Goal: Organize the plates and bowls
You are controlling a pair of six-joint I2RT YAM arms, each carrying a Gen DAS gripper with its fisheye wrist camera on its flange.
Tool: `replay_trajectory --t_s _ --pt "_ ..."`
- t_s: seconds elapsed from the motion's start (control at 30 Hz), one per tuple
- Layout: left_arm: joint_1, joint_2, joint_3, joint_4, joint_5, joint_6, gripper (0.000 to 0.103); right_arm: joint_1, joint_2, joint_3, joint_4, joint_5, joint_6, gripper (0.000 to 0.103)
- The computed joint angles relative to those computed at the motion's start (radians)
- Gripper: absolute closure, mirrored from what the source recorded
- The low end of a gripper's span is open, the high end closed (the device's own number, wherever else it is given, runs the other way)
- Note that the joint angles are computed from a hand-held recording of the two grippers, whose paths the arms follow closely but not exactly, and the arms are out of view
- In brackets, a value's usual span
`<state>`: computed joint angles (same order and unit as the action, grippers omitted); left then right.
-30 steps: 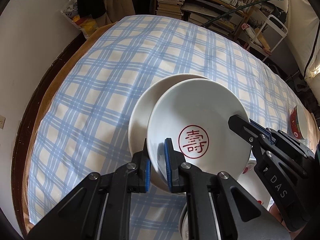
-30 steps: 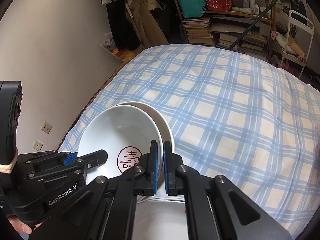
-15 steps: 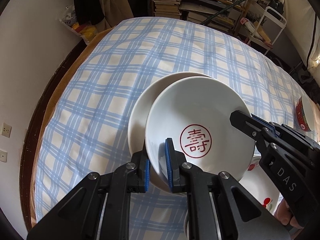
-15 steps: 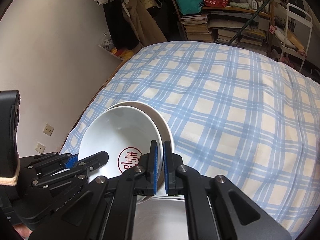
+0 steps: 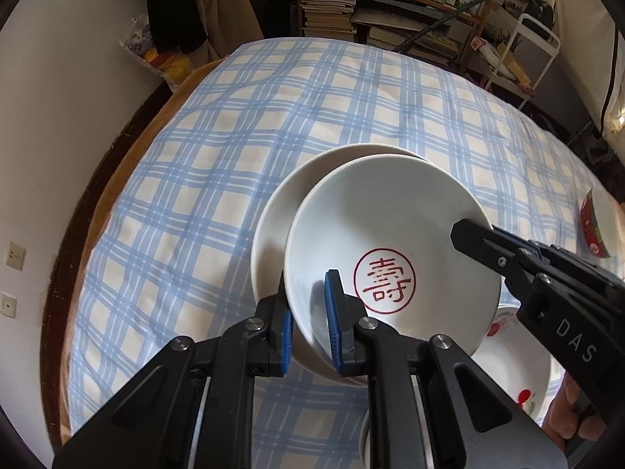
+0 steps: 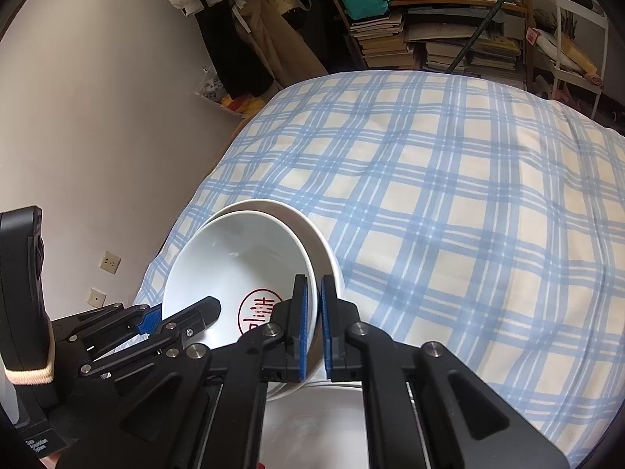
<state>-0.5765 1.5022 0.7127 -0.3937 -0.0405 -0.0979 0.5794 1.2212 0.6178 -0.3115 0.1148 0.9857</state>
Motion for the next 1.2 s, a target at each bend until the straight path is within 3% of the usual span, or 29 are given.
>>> replay_trajectory --t_s 0.83,1.2 --pt "0.018 -0.046 0.005 -0.038 -0.005 -0.025 0.086 -0.01 -0.061 -0.005 -0.042 0.007 0.007 0.091" --pt "0.029 -0.089 0.015 -0.062 -0.037 -0.027 0.073 -0.065 -0.186 0.005 -0.162 0.003 -0.007 0.091"
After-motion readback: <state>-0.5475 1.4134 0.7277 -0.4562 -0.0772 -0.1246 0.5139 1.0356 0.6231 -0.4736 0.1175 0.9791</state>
